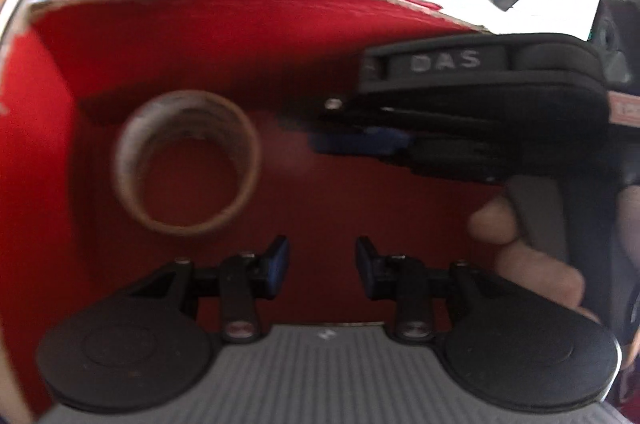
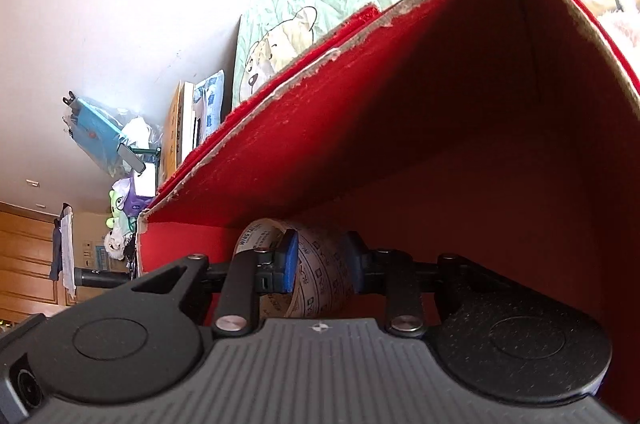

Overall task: Organize objects
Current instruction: 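Open the right gripper to release the tape roll inside the box, withdraw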

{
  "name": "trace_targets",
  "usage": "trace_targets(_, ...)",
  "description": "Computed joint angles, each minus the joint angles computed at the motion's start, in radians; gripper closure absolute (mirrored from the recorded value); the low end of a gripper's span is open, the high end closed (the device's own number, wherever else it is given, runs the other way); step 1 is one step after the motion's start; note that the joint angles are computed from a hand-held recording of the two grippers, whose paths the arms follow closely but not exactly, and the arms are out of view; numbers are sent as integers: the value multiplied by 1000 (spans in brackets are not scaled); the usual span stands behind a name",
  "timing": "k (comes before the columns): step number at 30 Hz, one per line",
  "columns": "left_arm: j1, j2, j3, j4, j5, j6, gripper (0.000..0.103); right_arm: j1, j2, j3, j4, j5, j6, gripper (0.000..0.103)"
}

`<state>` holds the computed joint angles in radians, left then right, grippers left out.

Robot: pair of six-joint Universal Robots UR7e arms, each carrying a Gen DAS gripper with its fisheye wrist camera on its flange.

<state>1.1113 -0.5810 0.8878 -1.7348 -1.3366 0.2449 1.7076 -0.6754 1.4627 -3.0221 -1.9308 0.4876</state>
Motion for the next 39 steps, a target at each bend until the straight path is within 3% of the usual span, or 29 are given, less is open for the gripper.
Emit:
trace_targets(5,0,54,-84,68,19,-56,69,-1,12,-39,11,2,24,74)
trace_targets(8,-8,68,-102,90,66,-94,69,-5,9,-33,-3,4,30,74)
trace_targets(10,-11,63,-90,61,82,-106,68,-6,9,-29,-16,5,27,74)
trace_targets(14,-26,41,-20,-90,193,-83,66,-9,5,-18,-38,10,25,74)
trace_targets(19,0,72,-93,-46,126,-122,66,-10,5,-17,-44,13,23,74)
trace_targets(27,-44,12,92,-235,249,8,58,-14,1,-14,-36,18,22,73)
trace_targets(35,-67,-37,194,-334,300,46,55,-7,6,-24,-20,-4,21,73)
trace_targets(39,-58,-23,185,-360,310,80,54,-2,12,-36,-1,-18,19,73)
